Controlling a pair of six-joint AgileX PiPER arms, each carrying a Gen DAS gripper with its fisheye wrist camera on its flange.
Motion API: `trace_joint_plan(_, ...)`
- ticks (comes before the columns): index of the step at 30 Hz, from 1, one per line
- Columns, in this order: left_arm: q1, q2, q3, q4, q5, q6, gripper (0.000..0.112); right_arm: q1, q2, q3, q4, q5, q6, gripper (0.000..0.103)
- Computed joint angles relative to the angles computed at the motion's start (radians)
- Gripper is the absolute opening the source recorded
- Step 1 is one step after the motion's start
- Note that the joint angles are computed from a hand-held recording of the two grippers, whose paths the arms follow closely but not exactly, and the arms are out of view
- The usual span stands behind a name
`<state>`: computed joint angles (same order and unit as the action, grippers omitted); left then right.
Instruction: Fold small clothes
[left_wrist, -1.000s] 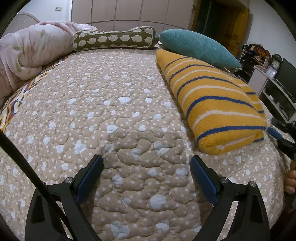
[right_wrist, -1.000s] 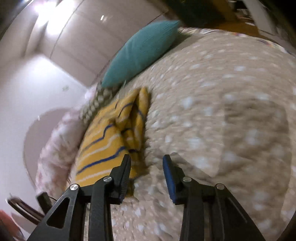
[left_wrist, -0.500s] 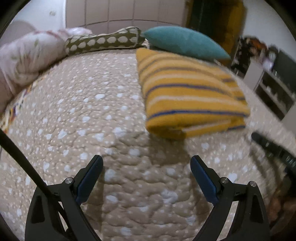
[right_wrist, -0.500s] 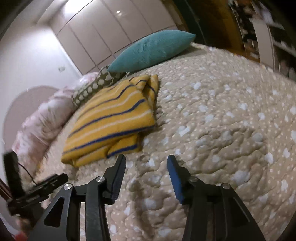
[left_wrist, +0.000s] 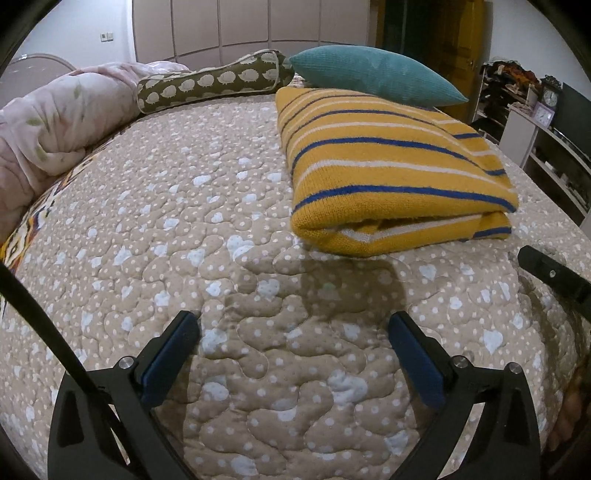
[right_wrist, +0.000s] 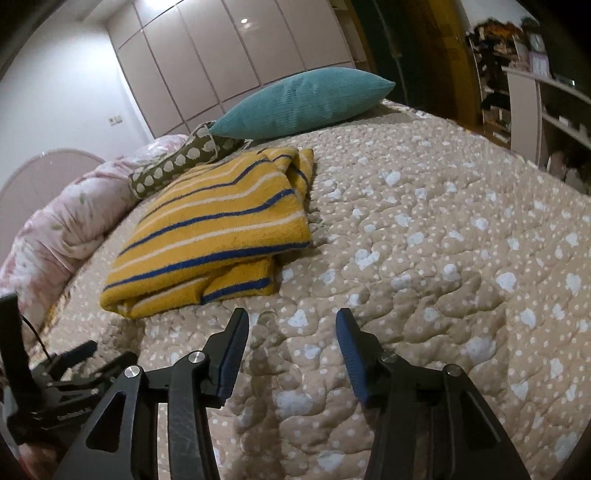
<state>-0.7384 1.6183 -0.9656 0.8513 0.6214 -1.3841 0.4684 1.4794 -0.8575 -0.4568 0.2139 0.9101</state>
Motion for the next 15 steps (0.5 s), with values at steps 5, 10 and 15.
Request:
trace_joint_plan(5,-0.007,-0.003,0.008,0.019,0.001,-0.024,0.103,0.066,0.017,-0.029,-0.237,0.090,0.213,0.057)
trace_joint_plan(10,-0.008,-0.005,0.010,0.021,0.001,-0.026,0.103,0.082,0.026,-0.040,-0.279,0.117,0.249,0.058)
trace_joint_plan(15,-0.010,-0.006,0.010,0.021,0.002,-0.027,0.103,0.084,0.030,-0.043,-0.283,0.121,0.248,0.059)
